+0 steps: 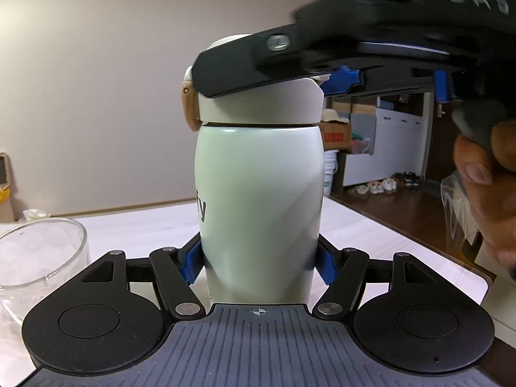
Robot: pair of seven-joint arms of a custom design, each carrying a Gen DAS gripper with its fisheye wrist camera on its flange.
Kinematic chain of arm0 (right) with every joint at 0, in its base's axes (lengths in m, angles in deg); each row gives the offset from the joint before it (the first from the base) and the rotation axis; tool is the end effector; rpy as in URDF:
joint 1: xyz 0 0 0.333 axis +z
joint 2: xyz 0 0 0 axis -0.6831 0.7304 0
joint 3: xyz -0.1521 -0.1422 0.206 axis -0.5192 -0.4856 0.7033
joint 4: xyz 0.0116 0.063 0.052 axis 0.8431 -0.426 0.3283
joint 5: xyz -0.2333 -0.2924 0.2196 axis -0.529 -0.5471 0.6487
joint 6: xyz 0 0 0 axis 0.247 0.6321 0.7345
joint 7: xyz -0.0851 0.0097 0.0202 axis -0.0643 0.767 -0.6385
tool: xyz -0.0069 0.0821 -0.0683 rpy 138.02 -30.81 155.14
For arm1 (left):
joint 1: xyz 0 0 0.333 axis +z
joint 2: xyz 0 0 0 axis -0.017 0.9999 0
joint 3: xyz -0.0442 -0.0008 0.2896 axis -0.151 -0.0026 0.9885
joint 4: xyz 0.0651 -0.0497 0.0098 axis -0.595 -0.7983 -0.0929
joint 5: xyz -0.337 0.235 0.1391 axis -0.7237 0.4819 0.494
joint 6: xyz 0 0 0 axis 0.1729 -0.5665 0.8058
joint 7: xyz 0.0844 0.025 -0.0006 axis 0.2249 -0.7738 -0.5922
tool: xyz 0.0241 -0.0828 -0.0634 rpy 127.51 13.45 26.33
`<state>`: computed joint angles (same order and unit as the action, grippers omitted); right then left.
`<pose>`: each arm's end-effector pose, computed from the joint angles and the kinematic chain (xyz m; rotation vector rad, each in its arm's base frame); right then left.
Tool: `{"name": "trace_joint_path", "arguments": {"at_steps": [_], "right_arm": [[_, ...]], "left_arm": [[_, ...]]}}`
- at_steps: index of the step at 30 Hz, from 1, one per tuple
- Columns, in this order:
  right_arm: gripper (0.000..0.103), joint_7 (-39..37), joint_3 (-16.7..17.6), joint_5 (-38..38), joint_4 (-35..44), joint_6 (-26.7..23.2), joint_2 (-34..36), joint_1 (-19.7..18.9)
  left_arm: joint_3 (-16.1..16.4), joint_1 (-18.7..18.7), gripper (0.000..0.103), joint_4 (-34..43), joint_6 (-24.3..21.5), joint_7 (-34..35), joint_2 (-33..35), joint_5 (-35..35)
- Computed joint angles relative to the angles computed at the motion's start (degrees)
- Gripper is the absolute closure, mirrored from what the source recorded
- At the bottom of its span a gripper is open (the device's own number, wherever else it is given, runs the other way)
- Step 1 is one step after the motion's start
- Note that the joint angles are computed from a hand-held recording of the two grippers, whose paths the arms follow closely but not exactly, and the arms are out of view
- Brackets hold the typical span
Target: Unscrew bottle cap and pour
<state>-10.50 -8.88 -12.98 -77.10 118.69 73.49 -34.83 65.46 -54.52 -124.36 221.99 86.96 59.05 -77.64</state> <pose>0.7309 0.2638 0.5545 -1.7101 0.6859 -0.4314 0.6581 -0.4826 0.3902 -1.1316 1.8325 -1.3293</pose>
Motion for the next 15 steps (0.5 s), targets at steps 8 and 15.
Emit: {"name": "trace_joint_path", "arguments": {"at_steps": [8, 15], "right_arm": [[0.038, 3.19, -0.70, -6.81, 17.48, -24.32, 10.38, -3.88], [0.024, -2.69, 1.36, 3.02, 0.73, -12.99, -2.01, -5.92]], "left_arm": [[1.39, -3.37, 0.031, -7.58, 2.83, 4.36, -4.26, -4.18], [1.52, -6.57, 0.031, -18.65, 7.46, 10.28, -10.88, -8.57]]}}
